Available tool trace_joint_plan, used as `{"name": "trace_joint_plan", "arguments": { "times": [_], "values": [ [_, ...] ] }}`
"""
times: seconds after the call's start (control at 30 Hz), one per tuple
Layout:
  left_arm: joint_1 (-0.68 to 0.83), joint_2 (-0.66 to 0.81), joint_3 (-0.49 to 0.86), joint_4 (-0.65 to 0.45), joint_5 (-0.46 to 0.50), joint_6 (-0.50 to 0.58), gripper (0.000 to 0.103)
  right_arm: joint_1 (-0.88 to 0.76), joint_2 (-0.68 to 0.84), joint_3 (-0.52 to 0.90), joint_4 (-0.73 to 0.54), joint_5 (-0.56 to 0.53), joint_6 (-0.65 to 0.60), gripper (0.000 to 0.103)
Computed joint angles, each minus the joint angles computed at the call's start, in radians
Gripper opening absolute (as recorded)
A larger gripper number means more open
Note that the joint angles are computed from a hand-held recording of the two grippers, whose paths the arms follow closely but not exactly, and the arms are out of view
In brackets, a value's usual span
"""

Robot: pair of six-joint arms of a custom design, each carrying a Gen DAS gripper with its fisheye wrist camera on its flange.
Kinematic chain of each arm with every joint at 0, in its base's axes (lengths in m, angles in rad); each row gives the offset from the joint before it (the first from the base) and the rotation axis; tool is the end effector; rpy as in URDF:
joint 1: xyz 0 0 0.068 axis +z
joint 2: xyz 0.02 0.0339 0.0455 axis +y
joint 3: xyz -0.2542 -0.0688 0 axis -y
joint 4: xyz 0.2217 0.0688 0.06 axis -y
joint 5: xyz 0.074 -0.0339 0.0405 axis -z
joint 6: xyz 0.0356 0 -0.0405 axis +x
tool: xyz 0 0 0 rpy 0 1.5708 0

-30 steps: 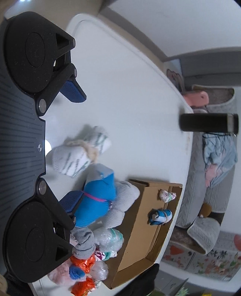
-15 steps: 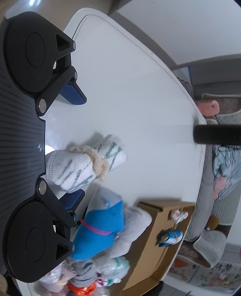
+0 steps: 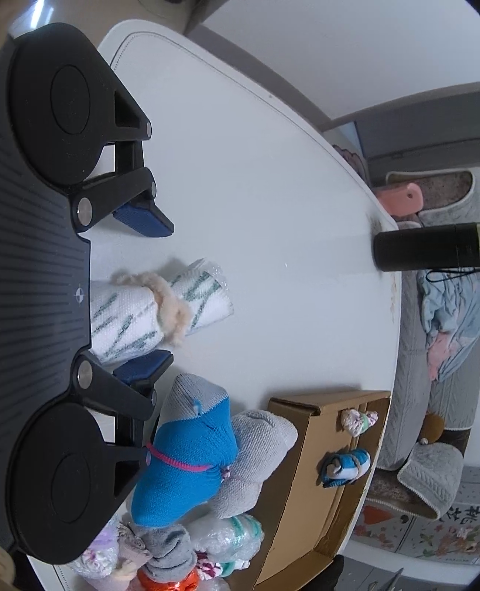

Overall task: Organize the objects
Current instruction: 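Grasp the white green-striped sock roll with the left tool while the right tool grasps the orange bag bundle, then carry both held bundles into the cardboard tray and lower them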

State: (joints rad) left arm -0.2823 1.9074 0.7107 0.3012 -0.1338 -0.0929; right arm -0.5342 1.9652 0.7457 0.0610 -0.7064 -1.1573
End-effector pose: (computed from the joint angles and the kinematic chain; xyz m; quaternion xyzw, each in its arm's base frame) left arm 0.2982 -0.0816 0.0837 0.0670 0.9393 0.0003 0.3365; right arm 0.2621 -0.1282 0.0681 -0.3489 0.8525 0.0808 0.3808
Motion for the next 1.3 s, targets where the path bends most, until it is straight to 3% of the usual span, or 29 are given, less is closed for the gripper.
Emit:
{"name": "trace_joint_plan", "arguments": {
  "times": [0.13, 0.27, 0.3, 0.4, 0.47, 0.6, 0.77, 0.97, 1.17, 1.3],
  "values": [
    [0.016, 0.004, 0.018, -0.02, 0.026, 0.012, 0.072, 0.031, 0.048, 0.01, 0.056, 0.092, 0.031, 0.062],
    [0.022, 0.006, 0.027, -0.024, 0.049, 0.049, 0.067, 0.008, 0.084, 0.076, -0.033, 0.059, 0.052, 0.061],
    [0.026, 0.004, 0.028, -0.025, 0.064, 0.058, 0.062, 0.004, 0.089, 0.086, -0.052, 0.049, 0.054, 0.059],
    [0.032, -0.003, 0.022, -0.022, 0.084, 0.089, 0.049, -0.015, 0.101, 0.111, -0.116, 0.017, 0.049, 0.04],
    [0.04, -0.006, 0.016, -0.019, 0.103, 0.1, 0.047, -0.023, 0.1, 0.104, -0.111, 0.007, 0.061, 0.036],
    [0.043, -0.006, 0.017, -0.016, 0.114, 0.118, 0.044, -0.039, 0.106, 0.119, -0.134, -0.013, 0.07, 0.028],
    [0.039, -0.036, -0.011, 0.016, 0.099, 0.153, 0.043, -0.044, 0.081, 0.106, -0.138, -0.022, 0.085, 0.027],
    [0.056, -0.114, 0.026, -0.067, 0.105, 0.188, 0.043, -0.076, 0.012, 0.123, -0.218, -0.067, 0.095, 0.027],
    [0.026, -0.155, 0.162, -0.172, 0.137, 0.207, 0.043, -0.044, -0.082, 0.188, -0.278, -0.137, 0.203, 0.027],
    [-0.021, -0.074, 0.368, -0.272, 0.174, 0.217, 0.043, 0.052, -0.099, 0.249, -0.228, -0.124, 0.352, 0.027]
  ]
}}
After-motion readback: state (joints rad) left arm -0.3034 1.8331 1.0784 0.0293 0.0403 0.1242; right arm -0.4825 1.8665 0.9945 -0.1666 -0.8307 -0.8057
